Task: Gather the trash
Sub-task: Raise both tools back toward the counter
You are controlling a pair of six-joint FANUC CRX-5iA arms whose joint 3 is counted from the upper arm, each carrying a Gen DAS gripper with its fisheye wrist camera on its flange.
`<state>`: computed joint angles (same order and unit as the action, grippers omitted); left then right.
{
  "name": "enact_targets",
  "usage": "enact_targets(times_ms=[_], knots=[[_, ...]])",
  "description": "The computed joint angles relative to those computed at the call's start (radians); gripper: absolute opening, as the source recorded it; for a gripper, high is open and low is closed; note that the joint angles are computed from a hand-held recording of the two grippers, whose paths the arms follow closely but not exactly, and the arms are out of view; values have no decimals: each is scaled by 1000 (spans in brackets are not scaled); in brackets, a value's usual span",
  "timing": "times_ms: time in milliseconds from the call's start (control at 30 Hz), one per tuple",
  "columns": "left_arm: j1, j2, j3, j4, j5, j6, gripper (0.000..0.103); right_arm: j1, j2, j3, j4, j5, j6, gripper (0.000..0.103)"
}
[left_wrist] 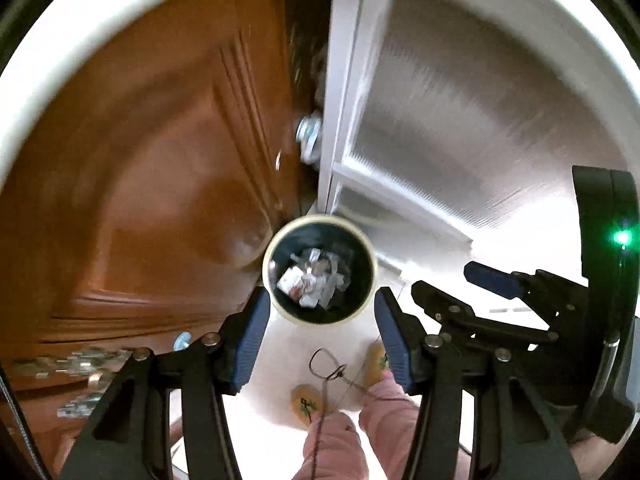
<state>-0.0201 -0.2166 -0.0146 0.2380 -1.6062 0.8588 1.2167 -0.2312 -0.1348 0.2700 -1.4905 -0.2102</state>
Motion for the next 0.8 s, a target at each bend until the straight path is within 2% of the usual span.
enact_targets(times_ms=[233,433,600,800], knots=[[71,17,206,124,-134,-83,53,101,55,245,132,-251,-25,56],[112,69,383,237,-191,-109,53,182,154,478,292,-452,11,56],[134,129,546,314,-214,-114,53,217,258,681,448,-581,90,56],[134,295,857,404,-293,-3,55,202,414,971,643,-686,309,56]])
